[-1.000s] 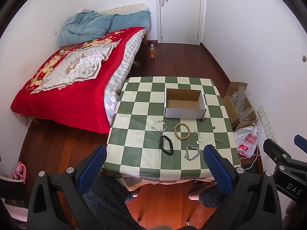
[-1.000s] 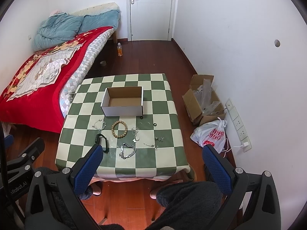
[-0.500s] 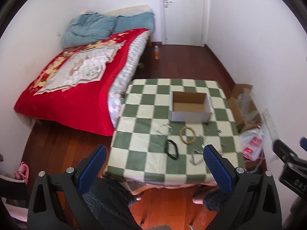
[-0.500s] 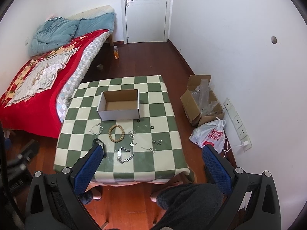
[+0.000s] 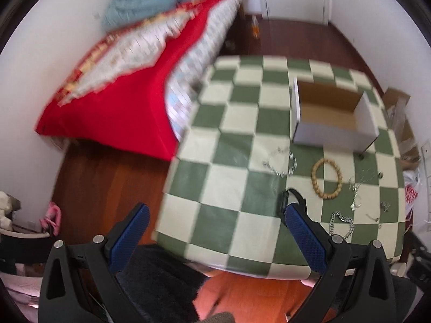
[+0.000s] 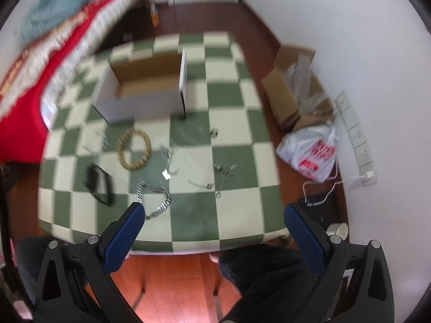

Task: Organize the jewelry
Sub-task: 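Grasp the black hair band with the left gripper while the right gripper grasps the thick silver chain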

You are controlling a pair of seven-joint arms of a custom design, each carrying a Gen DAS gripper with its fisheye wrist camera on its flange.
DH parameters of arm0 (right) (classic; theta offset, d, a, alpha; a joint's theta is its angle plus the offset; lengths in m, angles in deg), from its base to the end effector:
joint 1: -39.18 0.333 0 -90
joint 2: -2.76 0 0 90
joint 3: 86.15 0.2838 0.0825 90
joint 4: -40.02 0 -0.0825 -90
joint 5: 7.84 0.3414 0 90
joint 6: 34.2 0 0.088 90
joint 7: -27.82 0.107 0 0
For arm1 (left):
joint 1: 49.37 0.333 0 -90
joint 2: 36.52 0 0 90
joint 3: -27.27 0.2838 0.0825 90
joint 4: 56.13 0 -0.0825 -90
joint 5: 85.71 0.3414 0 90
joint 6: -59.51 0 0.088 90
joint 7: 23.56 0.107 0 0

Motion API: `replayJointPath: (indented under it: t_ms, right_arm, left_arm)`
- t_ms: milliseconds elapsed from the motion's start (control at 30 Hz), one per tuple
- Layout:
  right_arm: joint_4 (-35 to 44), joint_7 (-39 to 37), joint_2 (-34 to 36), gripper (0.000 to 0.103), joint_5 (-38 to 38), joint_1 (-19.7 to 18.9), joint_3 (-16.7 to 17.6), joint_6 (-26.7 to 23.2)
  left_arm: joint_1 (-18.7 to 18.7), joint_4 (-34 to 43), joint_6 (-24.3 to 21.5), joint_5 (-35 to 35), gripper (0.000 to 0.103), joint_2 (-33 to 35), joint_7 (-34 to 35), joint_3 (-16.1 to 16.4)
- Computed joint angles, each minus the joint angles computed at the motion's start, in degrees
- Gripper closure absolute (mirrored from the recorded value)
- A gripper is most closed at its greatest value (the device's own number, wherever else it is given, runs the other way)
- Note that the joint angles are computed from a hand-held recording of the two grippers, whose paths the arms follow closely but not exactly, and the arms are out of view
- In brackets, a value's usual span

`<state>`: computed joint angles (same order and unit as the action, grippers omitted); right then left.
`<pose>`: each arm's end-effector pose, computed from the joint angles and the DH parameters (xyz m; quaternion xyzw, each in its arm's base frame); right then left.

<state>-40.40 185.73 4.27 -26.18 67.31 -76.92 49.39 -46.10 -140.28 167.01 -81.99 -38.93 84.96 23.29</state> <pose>0.4256 0.2772 0.6456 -0.4721 0.8675 -0.1527 0.0350 0.5223 -0.0026 0.6927 -0.5618 0.7960 -0.1039 0.1999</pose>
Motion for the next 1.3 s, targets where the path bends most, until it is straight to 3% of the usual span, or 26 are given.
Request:
replayJointPath:
  t_ms: [133, 300, 367, 467, 633, 733, 800, 833, 867, 900, 933, 1033, 1300]
  right_arm:
    - [-10.87, -0.97, -0.68, 0.001, 7.16, -2.66, -1.71, 11.52]
    - [-11.71, -4.76, 4.68, 0.009, 10.93, -3.27, -2.14, 15.40]
    - [-12.69, -5.54, 5.63, 0.019, 12.36, -3.34, -2.60, 17.37]
    - [-11.96, -5.97, 7.14, 0.025, 11.53, -2.69, -2.95, 17.66]
    - [-12.01, -4.55, 7.71, 0.025, 8.27, -1.28, -3.36, 19.66]
    - [-11.94, -3.58, 7.86, 0.028, 6.79, -0.70, -3.44, 20.27]
    - [-11.60, -3.89, 8.10, 0.039, 5.94, -0.29, -3.31, 20.61]
    - [-10.91, -3.96, 8.44, 0.056, 5.52, -0.02, -3.24, 20.44]
    - [-9.88, -4.50, 8.99, 0.080, 5.23, 0.21, -3.18, 20.03]
    - [-8.67, -4.85, 9.66, 0.091, 5.19, 0.45, -3.18, 19.27]
    - [-8.05, -4.75, 10.02, 0.095, 5.21, 0.67, -3.27, 18.87]
    - [-9.03, -4.21, 9.28, 0.095, 5.47, 0.75, -3.66, 19.72]
    - [-18.30, -0.45, 1.43, 0.095, 8.03, -2.40, -3.44, 27.55]
  left_arm:
    - [-0.90, -1.82, -2.20, 2.39, 0.000, 3.17, -1.67, -1.07]
    - [-1.74, -0.26, -6.08, 2.45, 0.001, 8.16, -4.59, -1.91]
    - [-1.80, -0.04, -6.88, 2.10, 0.001, 9.57, -5.33, -2.09]
    - [-1.73, 0.03, -8.04, 1.28, 0.016, 10.89, -5.75, -2.32]
    - [-1.15, -0.29, -9.02, -1.31, 0.030, 11.85, -4.61, -2.61]
    - [-0.38, -1.70, -7.17, -3.99, 0.050, 11.21, -3.28, -2.55]
    - [-0.28, -3.14, -5.44, -4.38, 0.064, 10.27, -2.47, -2.54]
    - [-0.33, -3.81, -4.67, -4.36, 0.070, 9.85, -1.96, -2.55]
    - [-0.46, -4.26, -4.25, -4.05, 0.072, 9.54, -1.40, -2.58]
    - [-0.59, -4.43, -4.13, -3.83, 0.076, 9.41, -0.86, -2.62]
    - [-0.74, -5.12, -3.42, -3.60, 0.084, 9.01, -0.35, -2.66]
    - [-0.99, -5.58, -3.48, -3.59, 0.092, 8.69, 0.55, -2.62]
    - [-1.78, -7.59, -0.84, -3.54, 0.092, 7.17, 1.39, -2.78]
